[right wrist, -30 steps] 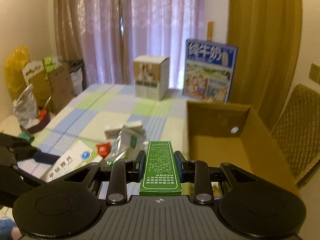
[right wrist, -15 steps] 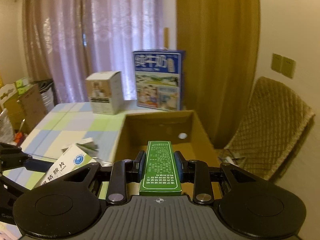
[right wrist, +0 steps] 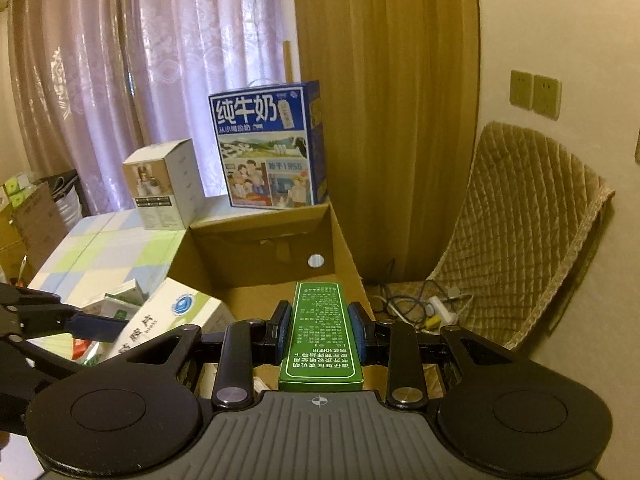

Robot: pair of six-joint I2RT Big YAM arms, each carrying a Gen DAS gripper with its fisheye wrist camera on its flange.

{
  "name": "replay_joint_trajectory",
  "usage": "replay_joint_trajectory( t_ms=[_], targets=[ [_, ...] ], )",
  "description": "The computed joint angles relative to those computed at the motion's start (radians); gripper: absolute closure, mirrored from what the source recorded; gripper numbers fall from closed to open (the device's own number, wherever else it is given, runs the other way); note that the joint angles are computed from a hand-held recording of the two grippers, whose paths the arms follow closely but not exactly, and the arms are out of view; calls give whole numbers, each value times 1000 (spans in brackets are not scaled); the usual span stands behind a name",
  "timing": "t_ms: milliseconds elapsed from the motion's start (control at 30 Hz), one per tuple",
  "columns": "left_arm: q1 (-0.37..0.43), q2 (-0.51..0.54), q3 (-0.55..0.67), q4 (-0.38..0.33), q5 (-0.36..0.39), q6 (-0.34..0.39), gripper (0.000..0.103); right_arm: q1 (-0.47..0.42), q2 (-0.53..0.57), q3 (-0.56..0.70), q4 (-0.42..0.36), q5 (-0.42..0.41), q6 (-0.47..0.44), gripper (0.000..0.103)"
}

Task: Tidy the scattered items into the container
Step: 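Carry the white box with the left tool while the right tool carries the green box, then drop the white box from the left tool while the right tool releases the green box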

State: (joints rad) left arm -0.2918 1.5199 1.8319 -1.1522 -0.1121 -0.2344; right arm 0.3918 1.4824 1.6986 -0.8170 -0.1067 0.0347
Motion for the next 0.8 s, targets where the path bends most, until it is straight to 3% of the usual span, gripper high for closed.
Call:
replay_joint_trajectory(
  t_ms=[367,800],
  targets=[
    [22,38,-9,40,11,-43,34,-8,52,10,2,-14,12,75],
    [53,-113,-142,100,-22,-87,31,10,66,25,-5,-35,36,75]
  ],
)
